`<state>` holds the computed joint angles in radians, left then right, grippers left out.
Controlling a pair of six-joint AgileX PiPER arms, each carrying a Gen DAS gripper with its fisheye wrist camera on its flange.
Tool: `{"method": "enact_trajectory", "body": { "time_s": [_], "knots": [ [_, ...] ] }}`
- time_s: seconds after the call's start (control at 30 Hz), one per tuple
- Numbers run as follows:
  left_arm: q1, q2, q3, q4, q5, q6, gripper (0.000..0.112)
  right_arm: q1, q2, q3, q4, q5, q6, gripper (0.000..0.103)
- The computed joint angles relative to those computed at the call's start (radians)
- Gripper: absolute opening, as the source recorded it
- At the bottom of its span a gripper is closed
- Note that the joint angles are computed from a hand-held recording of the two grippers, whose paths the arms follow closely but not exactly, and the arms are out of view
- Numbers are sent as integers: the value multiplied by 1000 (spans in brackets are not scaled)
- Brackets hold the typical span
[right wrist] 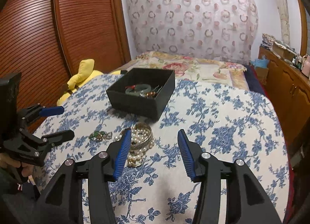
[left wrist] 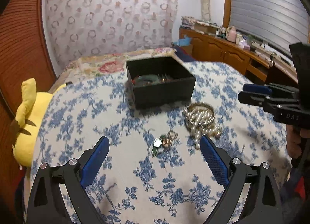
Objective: Organize jewelry
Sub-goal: 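Move the right tool to the pearl necklace and close on it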
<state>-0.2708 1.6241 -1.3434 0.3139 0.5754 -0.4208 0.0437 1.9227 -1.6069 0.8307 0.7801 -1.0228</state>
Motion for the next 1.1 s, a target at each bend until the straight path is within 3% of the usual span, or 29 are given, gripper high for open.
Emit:
{"method": "enact_trajectory", "body": {
  "time_s": [0.4,0.47,0.57,0.7,1.1],
  "knots": [
    [28,27,52,-74,-42,34,91,71,161,-203,-130,75,126,52],
    [37,31,59,-93,-51,48,91,83,168,-211,-147,78,113,52],
    [54,39,56,-138,-47,79,91,97,176,-218,-186,81,107,63],
    [76,40,60,-193,-56,116,91,105,202,-258,-208,121,109,64],
    [89,52,48,-216,-42,138,91,155,246,-331,-250,137,91,65]
  ]
}}
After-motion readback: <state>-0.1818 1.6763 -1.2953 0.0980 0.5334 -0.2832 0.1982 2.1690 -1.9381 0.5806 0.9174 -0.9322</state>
